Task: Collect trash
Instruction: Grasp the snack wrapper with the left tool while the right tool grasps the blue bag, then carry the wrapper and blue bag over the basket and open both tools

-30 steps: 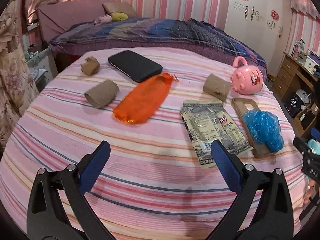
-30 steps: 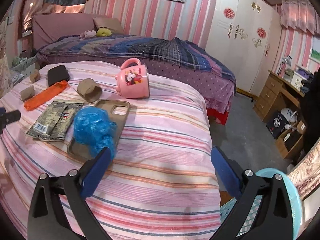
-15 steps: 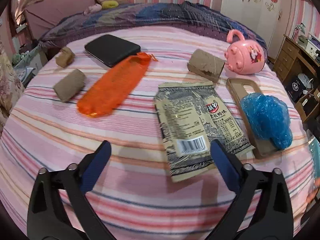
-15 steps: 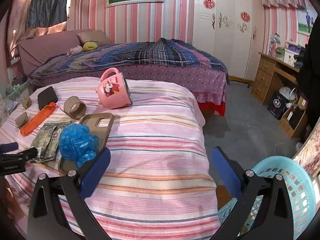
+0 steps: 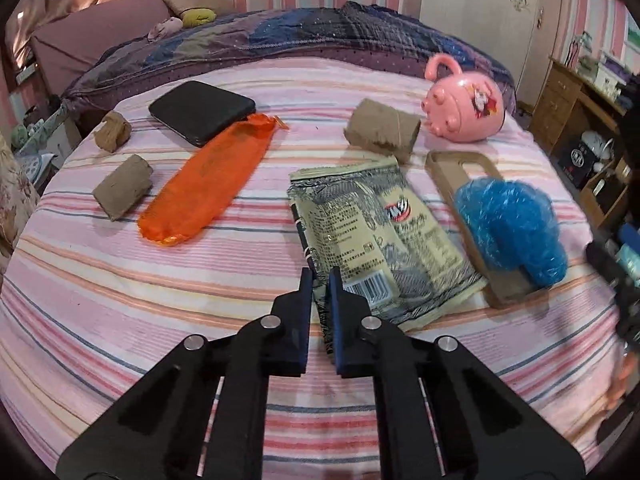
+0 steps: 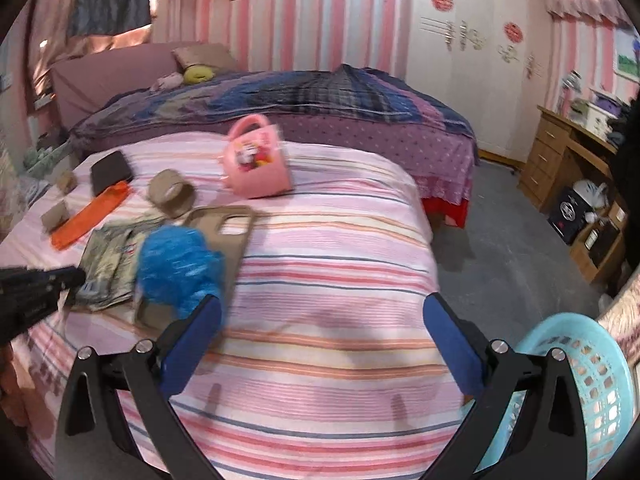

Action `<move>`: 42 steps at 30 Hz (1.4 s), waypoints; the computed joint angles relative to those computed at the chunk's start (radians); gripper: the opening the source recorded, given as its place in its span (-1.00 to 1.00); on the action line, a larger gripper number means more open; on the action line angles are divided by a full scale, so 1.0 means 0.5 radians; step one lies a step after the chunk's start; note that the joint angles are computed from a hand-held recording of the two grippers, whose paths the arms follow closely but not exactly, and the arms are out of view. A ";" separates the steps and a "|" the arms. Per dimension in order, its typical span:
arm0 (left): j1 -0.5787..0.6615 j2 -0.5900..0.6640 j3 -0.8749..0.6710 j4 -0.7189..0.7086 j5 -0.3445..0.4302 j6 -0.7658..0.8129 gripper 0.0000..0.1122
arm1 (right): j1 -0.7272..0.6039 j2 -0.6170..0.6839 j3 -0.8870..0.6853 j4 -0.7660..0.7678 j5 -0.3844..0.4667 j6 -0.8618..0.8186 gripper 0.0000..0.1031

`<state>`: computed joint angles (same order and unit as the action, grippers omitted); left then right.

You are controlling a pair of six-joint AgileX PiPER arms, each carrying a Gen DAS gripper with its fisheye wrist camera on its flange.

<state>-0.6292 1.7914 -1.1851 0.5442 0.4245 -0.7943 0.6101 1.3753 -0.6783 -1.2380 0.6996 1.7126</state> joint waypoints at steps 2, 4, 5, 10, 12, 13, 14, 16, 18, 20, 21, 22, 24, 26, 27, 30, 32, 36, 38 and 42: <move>0.013 -0.051 0.045 0.092 -0.014 -0.078 -0.88 | 0.057 0.065 -0.058 -0.004 0.027 -0.026 0.91; 0.044 -0.110 0.099 0.114 -0.043 -0.093 -0.88 | 0.081 0.100 -0.089 -0.014 0.026 -0.030 0.91; 0.064 -0.136 0.123 0.114 -0.053 -0.085 -0.88 | 0.080 0.135 -0.123 -0.014 0.000 -0.047 0.91; 0.158 -0.253 0.227 0.061 -0.114 0.013 -0.88 | 0.117 0.250 -0.235 0.013 -0.039 -0.132 0.81; 0.169 -0.279 0.245 0.065 -0.125 0.034 -0.88 | 0.105 0.310 -0.297 0.091 -0.095 -0.263 0.41; 0.169 -0.292 0.255 0.086 -0.131 0.030 -0.88 | 0.096 0.327 -0.317 0.133 -0.121 -0.322 0.30; 0.166 -0.303 0.263 0.110 -0.135 0.019 -0.88 | 0.079 0.347 -0.338 0.198 -0.169 -0.413 0.11; 0.168 -0.322 0.272 0.098 -0.144 0.039 -0.88 | 0.080 0.364 -0.359 0.262 -0.199 -0.505 -0.28; 0.170 -0.345 0.281 0.070 -0.161 0.065 -0.89 | 0.082 0.337 -0.342 0.262 -0.223 -0.489 -0.52; 0.161 -0.372 0.289 0.069 -0.174 0.058 -0.89 | 0.088 0.303 -0.301 0.190 -0.241 -0.383 -0.59; 0.153 -0.386 0.302 0.093 -0.179 0.031 -0.89 | 0.099 0.282 -0.276 0.141 -0.235 -0.317 -0.59; 0.139 -0.402 0.308 0.123 -0.182 -0.002 -0.90 | 0.109 0.269 -0.262 0.106 -0.223 -0.277 -0.60; 0.106 -0.436 0.323 0.205 -0.182 -0.088 -0.90 | 0.149 0.206 -0.215 0.037 -0.153 -0.199 -0.61; 0.078 -0.464 0.332 0.264 -0.181 -0.156 -0.94 | 0.171 0.135 -0.159 -0.021 -0.110 -0.122 -0.61; 0.066 -0.472 0.336 0.288 -0.180 -0.181 -0.95 | 0.177 0.079 -0.117 -0.047 -0.096 -0.082 -0.61; 0.000 -0.512 0.361 0.466 -0.157 -0.358 -0.96 | 0.170 -0.056 -0.017 -0.060 -0.070 -0.055 -0.62; -0.059 -0.536 0.379 0.590 -0.128 -0.479 -0.97 | 0.164 -0.144 0.046 -0.049 -0.046 -0.057 -0.62; -0.171 -0.584 0.409 0.707 -0.082 -0.595 -0.98 | 0.176 -0.401 0.211 0.030 0.040 -0.085 -0.61; -0.239 -0.607 0.411 0.756 -0.037 -0.655 -0.98 | 0.194 -0.536 0.274 0.094 0.107 -0.139 -0.61; -0.404 -0.655 0.400 0.869 0.044 -0.811 -0.98 | 0.246 -0.835 0.367 0.206 0.320 -0.289 -0.61</move>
